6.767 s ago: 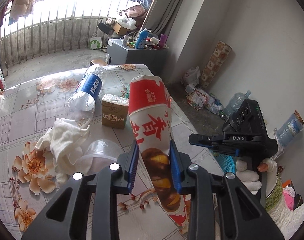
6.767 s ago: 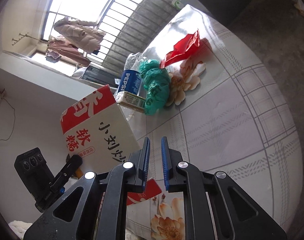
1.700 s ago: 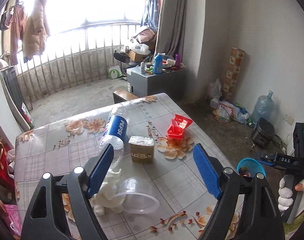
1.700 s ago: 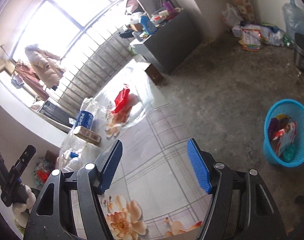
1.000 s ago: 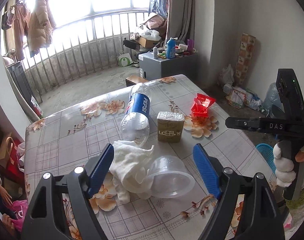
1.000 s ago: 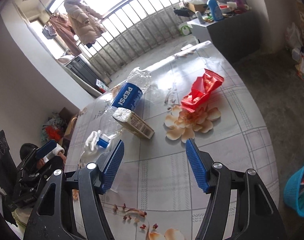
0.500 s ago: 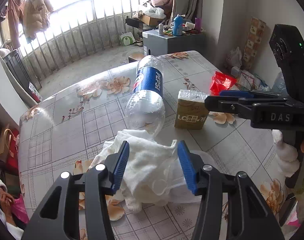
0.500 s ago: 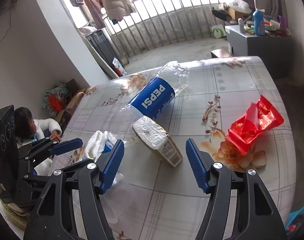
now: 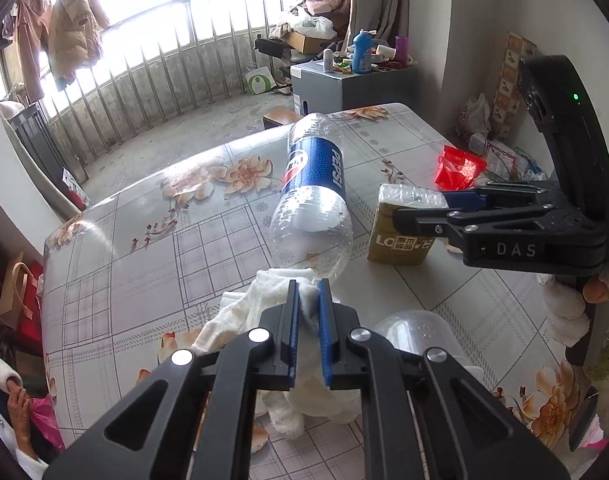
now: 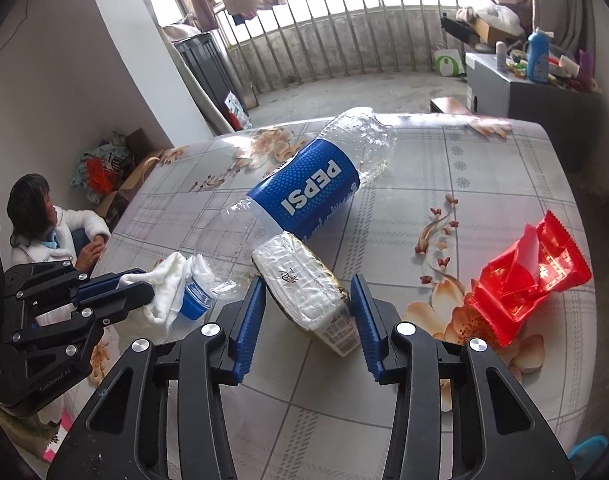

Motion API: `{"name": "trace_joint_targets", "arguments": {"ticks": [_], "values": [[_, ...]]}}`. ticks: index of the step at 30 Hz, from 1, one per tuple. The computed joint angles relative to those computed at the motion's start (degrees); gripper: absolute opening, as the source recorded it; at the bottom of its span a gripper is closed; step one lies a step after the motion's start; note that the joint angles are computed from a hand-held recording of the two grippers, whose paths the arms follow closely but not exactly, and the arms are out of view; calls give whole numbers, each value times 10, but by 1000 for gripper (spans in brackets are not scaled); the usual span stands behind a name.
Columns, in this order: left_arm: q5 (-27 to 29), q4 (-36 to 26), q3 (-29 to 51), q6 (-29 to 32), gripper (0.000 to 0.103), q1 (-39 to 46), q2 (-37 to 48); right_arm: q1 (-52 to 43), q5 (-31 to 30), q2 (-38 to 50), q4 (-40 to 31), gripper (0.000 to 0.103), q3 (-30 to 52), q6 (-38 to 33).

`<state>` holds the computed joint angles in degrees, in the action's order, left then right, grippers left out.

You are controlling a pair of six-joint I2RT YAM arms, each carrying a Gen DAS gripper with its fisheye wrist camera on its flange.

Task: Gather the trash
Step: 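Grasp the white cloth with the left tool while the right tool grasps the small wrapped box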

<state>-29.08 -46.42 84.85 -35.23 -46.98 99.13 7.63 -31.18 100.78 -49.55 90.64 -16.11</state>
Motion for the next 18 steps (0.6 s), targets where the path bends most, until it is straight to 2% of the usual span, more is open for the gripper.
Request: {"name": "trace_joint_targets", "arguments": {"ticks": [5,18], "values": [[-22,-8,-1,-5,7,-4,-21,-7,-4,-11,0,34,-6,12],[-104,-39,35,1,7,-41,-74,-51,-45,-87,0,33,-25,49]]}}
